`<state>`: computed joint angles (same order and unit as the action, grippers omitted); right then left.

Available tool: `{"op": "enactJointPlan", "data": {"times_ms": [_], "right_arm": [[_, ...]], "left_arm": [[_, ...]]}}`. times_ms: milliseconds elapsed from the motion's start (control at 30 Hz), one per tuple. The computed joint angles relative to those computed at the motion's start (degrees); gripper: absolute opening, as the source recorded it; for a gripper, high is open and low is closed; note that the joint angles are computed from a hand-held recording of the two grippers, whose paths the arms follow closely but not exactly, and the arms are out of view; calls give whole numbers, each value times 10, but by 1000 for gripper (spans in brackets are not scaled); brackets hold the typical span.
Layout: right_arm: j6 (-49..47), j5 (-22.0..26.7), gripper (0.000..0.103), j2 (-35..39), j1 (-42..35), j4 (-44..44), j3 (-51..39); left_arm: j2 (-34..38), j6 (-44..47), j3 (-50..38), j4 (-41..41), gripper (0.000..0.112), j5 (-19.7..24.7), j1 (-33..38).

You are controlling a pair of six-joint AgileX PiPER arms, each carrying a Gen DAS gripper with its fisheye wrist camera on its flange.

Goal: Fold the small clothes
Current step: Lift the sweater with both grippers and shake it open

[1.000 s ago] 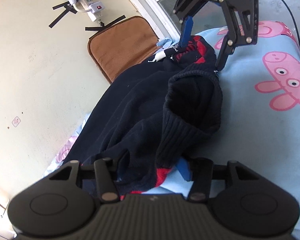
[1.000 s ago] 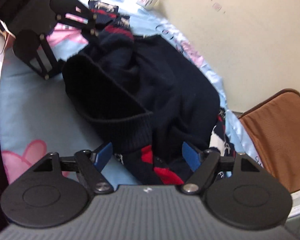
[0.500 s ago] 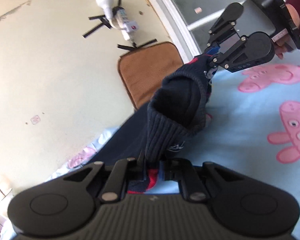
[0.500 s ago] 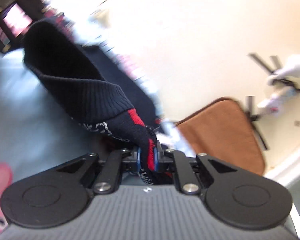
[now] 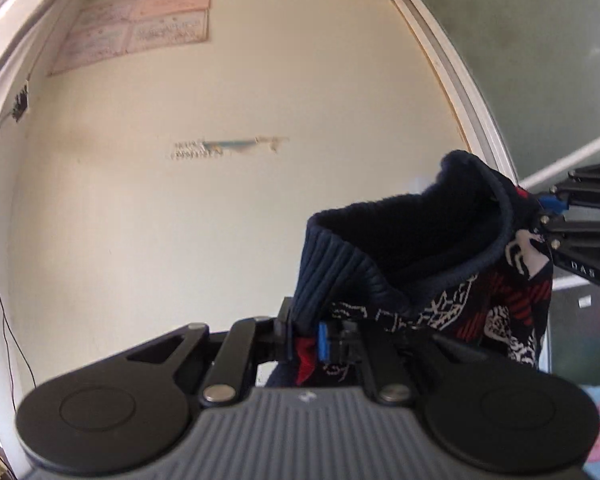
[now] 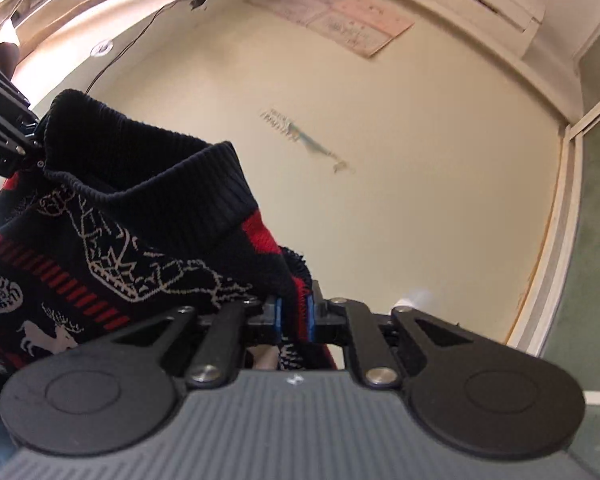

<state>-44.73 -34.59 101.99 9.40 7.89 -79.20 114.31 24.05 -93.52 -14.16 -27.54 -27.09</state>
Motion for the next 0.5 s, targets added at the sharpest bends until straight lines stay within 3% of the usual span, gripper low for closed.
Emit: {"op": "enactJointPlan", "data": {"times_ms": [100,333,500], "right_arm": [[-3,-9,14,-8,0,0,-38],[46,58,14,6,-16,-27,-174],[143,149,14,47,-29,-77,-239]], "left_arm": [[-30,69,-8,-48,10,-21,-16],[-41,233,-73,-143,10,-63,-62],[-1,334,-147,-245,10,8,-49]]}}
